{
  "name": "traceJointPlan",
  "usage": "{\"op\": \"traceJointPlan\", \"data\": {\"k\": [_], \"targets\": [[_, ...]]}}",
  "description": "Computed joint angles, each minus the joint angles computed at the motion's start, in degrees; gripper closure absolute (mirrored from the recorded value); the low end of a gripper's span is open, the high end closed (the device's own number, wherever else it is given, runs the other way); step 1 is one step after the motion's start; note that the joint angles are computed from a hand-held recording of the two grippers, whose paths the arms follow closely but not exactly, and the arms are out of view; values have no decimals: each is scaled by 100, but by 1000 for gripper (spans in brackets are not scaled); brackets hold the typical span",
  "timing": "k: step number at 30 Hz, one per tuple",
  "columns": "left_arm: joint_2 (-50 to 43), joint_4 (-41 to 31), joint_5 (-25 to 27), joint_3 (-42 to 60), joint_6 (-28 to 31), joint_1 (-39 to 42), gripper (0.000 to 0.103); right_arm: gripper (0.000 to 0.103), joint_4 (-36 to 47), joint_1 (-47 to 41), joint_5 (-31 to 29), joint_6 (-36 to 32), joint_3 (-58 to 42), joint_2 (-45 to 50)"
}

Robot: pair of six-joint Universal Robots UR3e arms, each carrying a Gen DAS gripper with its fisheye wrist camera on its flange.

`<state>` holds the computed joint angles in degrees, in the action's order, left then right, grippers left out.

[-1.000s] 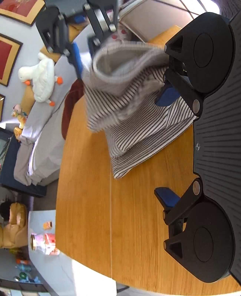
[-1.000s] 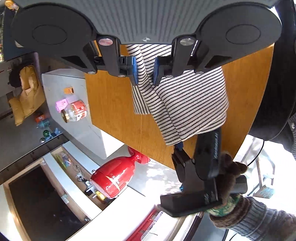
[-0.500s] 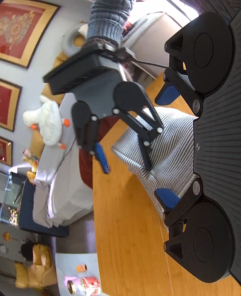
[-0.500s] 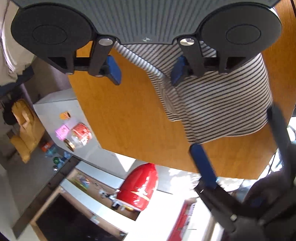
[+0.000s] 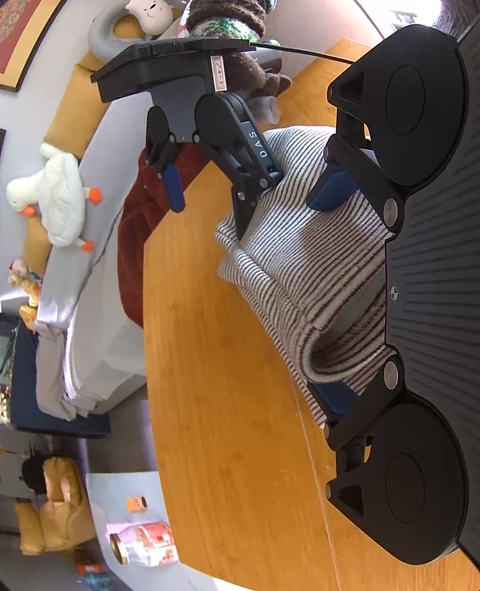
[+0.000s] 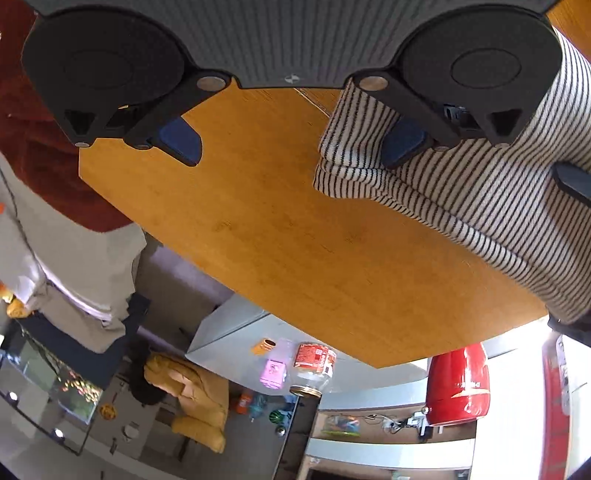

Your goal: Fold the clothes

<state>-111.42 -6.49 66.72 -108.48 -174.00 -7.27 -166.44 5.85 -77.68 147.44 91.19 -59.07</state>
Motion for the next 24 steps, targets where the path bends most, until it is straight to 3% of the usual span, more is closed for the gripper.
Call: {"op": "traceJointPlan", "data": {"k": [5,12,15,18,20,23,24], "targets": [[-149,192,185,129,-13,-89,3,0,36,-87,-86,461,622,-657],[-479,207,-51,511,-40,40,1,0,1830,-1273,1255,1275,2355,-2931],[-639,163,-423,565,-173,218,0,0,2955,-1515,1552,1763,2333,-3062],[-702,170,-686,509,-233,365,0,0,3989,-1785,2362,2189,2259,-2794],[-682,219,-720,419,-251,393,0,1,3893,-1848,2881,2378,2334,-2623],[-610,264,-718,256,-257,435,0,17,3365,-1608,3075,2727,2120,-2113],[-567,283,-710,175,-296,459,0,17,3252,-1525,3100,2809,1964,-1910]]}}
